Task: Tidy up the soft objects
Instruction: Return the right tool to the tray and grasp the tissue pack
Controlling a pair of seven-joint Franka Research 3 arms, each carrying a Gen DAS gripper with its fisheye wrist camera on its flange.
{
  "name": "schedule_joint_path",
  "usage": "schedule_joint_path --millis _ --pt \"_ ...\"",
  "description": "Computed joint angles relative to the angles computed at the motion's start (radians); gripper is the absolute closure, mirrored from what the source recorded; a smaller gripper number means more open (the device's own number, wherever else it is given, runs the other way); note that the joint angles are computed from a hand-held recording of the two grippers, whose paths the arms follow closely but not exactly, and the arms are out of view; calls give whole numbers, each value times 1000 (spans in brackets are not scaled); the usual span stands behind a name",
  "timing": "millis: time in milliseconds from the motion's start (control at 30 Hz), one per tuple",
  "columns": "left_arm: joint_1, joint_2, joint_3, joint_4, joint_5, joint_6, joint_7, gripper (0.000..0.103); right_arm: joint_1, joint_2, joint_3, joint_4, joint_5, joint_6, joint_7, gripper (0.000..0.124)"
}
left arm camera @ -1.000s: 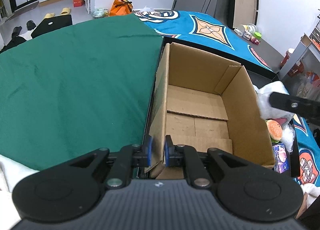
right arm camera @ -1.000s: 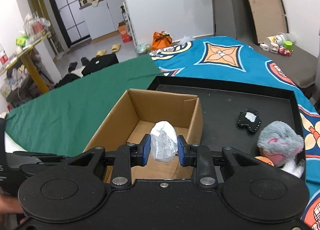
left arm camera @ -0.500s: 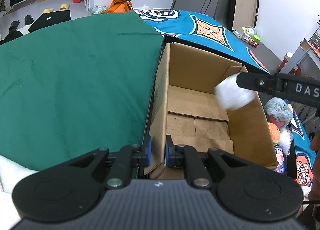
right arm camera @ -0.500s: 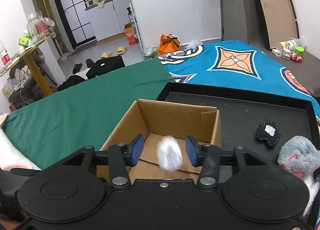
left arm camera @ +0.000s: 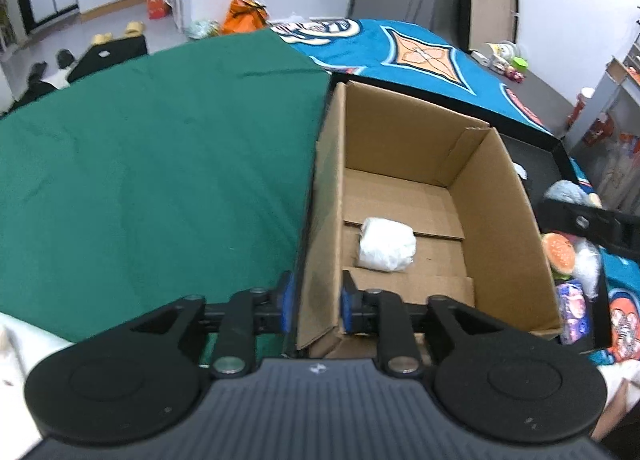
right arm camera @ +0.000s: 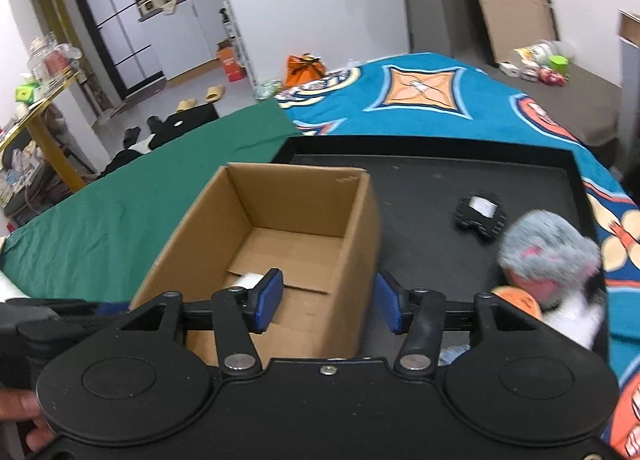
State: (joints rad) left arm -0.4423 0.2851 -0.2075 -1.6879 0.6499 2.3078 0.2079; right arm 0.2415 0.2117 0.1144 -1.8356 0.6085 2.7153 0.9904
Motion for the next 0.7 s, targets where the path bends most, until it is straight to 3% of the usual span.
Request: schedule_joint_path --millis 133,333,467,700 --pt "-13 -6 3 7 27 -33 -26 50 -13 -24 -15 -39 1 7 6 67" --pt "-39 26 -3 72 60 -125 6 32 -36 -57 -39 -98 -12 11 14 64" --pt "-73 68 2 146 89 -216 43 29 -54 -67 -52 -117 -12 3 10 64" --pt "-101 104 10 209 100 -277 93 24 -79 -65 -72 -129 -31 -22 41 65"
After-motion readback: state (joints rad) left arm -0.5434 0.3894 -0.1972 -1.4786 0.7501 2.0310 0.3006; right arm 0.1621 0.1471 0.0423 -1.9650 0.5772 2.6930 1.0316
